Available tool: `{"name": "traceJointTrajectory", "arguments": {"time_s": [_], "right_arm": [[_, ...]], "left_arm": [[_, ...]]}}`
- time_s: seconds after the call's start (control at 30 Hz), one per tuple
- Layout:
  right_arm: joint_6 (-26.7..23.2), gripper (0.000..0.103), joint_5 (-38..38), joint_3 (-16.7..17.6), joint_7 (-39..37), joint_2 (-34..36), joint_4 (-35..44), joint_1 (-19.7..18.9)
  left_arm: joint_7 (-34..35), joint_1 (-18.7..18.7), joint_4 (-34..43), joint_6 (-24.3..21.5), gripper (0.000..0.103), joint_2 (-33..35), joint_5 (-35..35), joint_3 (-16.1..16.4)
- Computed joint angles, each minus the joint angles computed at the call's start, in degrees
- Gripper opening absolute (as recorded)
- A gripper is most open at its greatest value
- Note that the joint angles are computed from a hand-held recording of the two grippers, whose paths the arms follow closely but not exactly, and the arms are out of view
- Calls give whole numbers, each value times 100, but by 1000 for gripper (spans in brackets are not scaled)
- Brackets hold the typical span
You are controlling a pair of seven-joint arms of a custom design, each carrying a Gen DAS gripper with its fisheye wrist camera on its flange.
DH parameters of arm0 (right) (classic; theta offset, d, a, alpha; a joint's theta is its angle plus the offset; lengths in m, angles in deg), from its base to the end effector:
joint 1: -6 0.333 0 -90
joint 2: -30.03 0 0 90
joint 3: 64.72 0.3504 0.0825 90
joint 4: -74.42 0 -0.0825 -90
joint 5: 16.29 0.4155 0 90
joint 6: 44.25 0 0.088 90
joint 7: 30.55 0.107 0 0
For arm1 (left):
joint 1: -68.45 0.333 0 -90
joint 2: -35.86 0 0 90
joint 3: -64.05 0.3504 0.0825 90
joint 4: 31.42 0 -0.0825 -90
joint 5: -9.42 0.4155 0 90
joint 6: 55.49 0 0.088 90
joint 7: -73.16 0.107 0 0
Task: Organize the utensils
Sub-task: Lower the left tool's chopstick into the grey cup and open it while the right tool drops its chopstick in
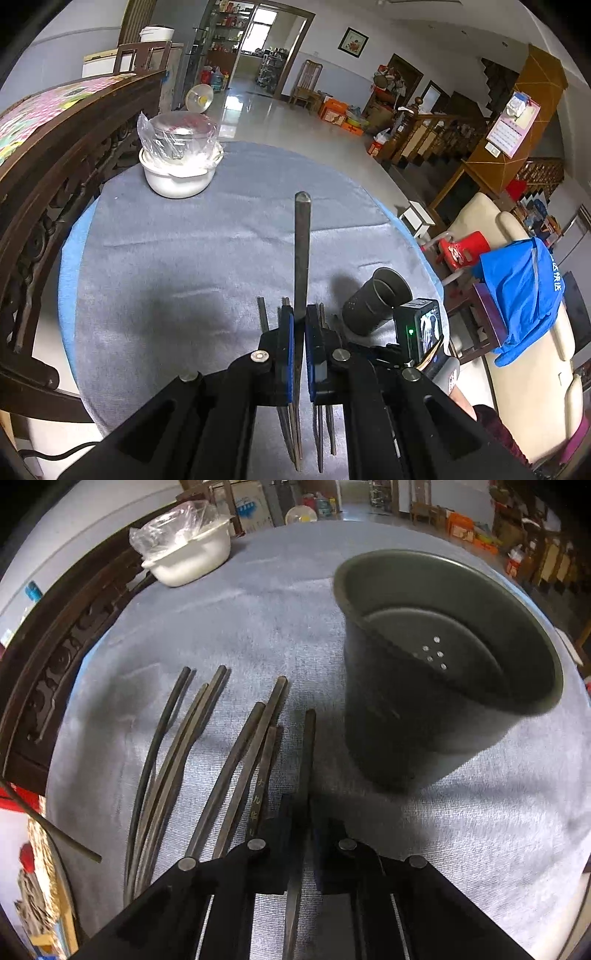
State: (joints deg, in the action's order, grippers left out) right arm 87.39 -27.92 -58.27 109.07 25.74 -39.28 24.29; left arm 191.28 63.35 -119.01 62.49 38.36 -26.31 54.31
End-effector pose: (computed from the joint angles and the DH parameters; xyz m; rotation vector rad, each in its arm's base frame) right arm 0.5438 0.2477 0.5627 -1.6108 2.2484 -0.3299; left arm 0.6124 -0.1913 0.7185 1.3673 -2.5519 1.1836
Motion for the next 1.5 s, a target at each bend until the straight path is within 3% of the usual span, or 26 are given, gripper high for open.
{"name": "traceJointTrajectory", "arguments": {"time_s": [0.23,0.33,0.47,0.53,0.67,0.77,0.87,1.0,1.17,1.3,1.5], "right_arm": [[575,6,-603,128,544,-559,-395,-58],[1052,6,-904,234,740,-867,-574,-156],[2026,6,-1637,483,1539,-1419,-958,-579],[2518,6,-2290,798,2302,-1642,-1082,-1065],[3337,7,-4114,1773,4568,-2304,-1199,-2763],[3504,7,-5058,2301,5805,-2650,-1043,-3846],[3117,7,-5761,2637,6484,-2642,-770,-4392],[2313,6,-6361,2954,6776,-2219,-309,-4624],[1584,7,-6627,3047,6496,-1705,-15,-4465],[1372,7,-6551,2905,6322,-1533,-63,-4125],[1521,7,-6250,2390,6040,-1615,-406,-3514]], "left_arm": [[-14,-18,34,-19,6,-30,72,-6],[-36,-41,58,-5,6,-46,48,-18],[-43,-93,132,14,6,-72,-36,-46],[-72,-137,198,58,6,-62,-32,-72],[-178,-254,413,286,6,39,-128,-160],[-348,-355,676,432,6,223,-258,-259],[-386,-482,741,997,6,321,-369,-387],[-362,-662,839,1593,6,497,-438,-553],[-540,-931,871,2136,6,808,-11,-710],[-845,-1043,905,1959,6,998,487,-747],[-1077,-1047,854,1546,6,1007,1015,-727]]}}
